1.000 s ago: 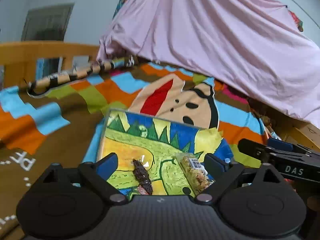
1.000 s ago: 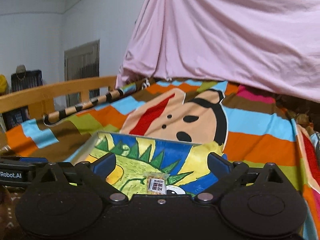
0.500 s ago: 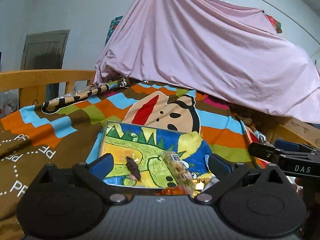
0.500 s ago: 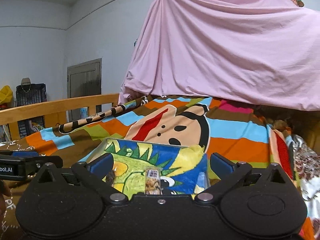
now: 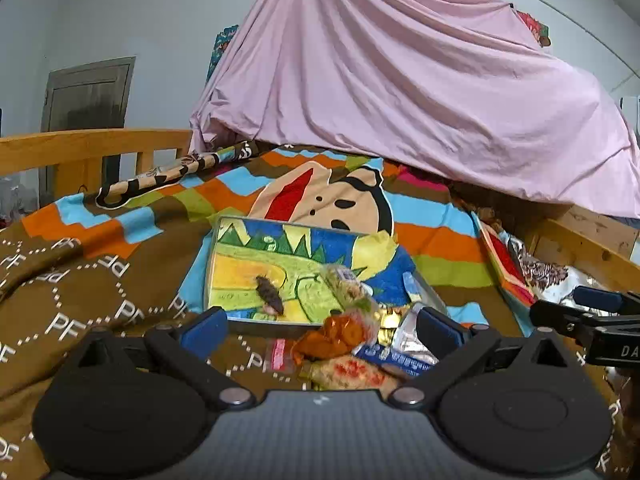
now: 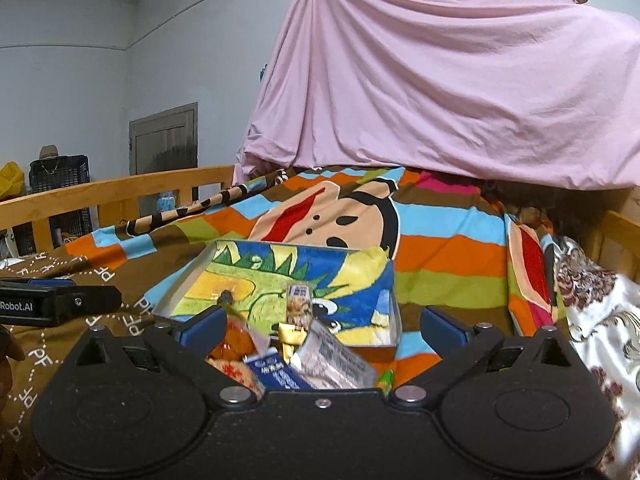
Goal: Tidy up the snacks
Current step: 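Move both tools back over the remaining snacks beside the tin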
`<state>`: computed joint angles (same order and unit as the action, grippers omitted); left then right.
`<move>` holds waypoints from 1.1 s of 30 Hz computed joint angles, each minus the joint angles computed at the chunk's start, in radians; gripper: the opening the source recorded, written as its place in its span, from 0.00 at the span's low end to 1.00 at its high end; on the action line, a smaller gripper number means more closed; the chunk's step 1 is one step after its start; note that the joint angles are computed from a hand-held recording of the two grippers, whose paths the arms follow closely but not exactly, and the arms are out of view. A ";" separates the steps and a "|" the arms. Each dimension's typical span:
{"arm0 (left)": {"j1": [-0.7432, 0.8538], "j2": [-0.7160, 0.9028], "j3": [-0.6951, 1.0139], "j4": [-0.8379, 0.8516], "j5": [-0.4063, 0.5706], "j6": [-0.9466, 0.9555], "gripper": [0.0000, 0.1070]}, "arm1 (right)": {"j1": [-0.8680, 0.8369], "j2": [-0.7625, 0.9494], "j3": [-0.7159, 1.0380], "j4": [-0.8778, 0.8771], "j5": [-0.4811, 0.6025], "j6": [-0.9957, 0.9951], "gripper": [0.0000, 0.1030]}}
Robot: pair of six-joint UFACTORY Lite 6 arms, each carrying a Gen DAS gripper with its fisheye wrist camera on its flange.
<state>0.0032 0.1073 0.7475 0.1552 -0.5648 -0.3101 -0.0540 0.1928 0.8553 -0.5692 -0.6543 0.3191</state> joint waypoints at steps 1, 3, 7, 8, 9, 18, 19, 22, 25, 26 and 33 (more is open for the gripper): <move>0.000 -0.007 -0.016 0.001 -0.007 0.003 0.96 | -0.005 -0.011 -0.023 0.005 -0.009 -0.014 0.99; -0.007 -0.023 -0.045 -0.020 -0.014 0.026 0.96 | -0.014 -0.031 -0.061 0.011 -0.023 -0.040 0.99; -0.028 -0.057 -0.101 -0.062 -0.025 0.074 0.96 | -0.038 -0.066 -0.114 -0.041 -0.016 0.000 0.99; -0.032 -0.064 -0.115 -0.068 -0.028 0.078 0.96 | -0.042 -0.074 -0.126 -0.044 -0.014 -0.002 0.99; -0.036 -0.070 -0.126 -0.072 -0.029 0.079 0.96 | -0.046 -0.080 -0.139 -0.046 -0.012 -0.004 0.99; -0.060 -0.082 -0.179 -0.088 -0.018 0.084 0.96 | -0.036 -0.062 -0.138 -0.078 0.037 0.019 0.99; -0.063 -0.078 -0.178 -0.091 -0.016 0.087 0.96 | -0.035 -0.058 -0.137 -0.084 0.042 0.024 0.99; -0.069 -0.068 -0.175 -0.103 -0.005 0.089 0.96 | -0.035 -0.043 -0.133 -0.108 0.053 0.038 0.99; -0.076 -0.056 -0.167 -0.112 0.007 0.087 0.96 | -0.030 -0.027 -0.129 -0.096 0.059 0.027 0.99; -0.077 -0.052 -0.166 -0.114 0.011 0.087 0.96 | -0.031 -0.022 -0.125 -0.102 0.062 0.032 0.99; -0.085 -0.013 -0.132 -0.119 0.043 0.089 0.96 | -0.029 0.026 -0.089 -0.136 0.085 0.063 0.99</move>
<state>-0.0820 0.0946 0.6154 0.0361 -0.5215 -0.2211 -0.0832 0.2185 0.7666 -0.7052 -0.5695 0.3821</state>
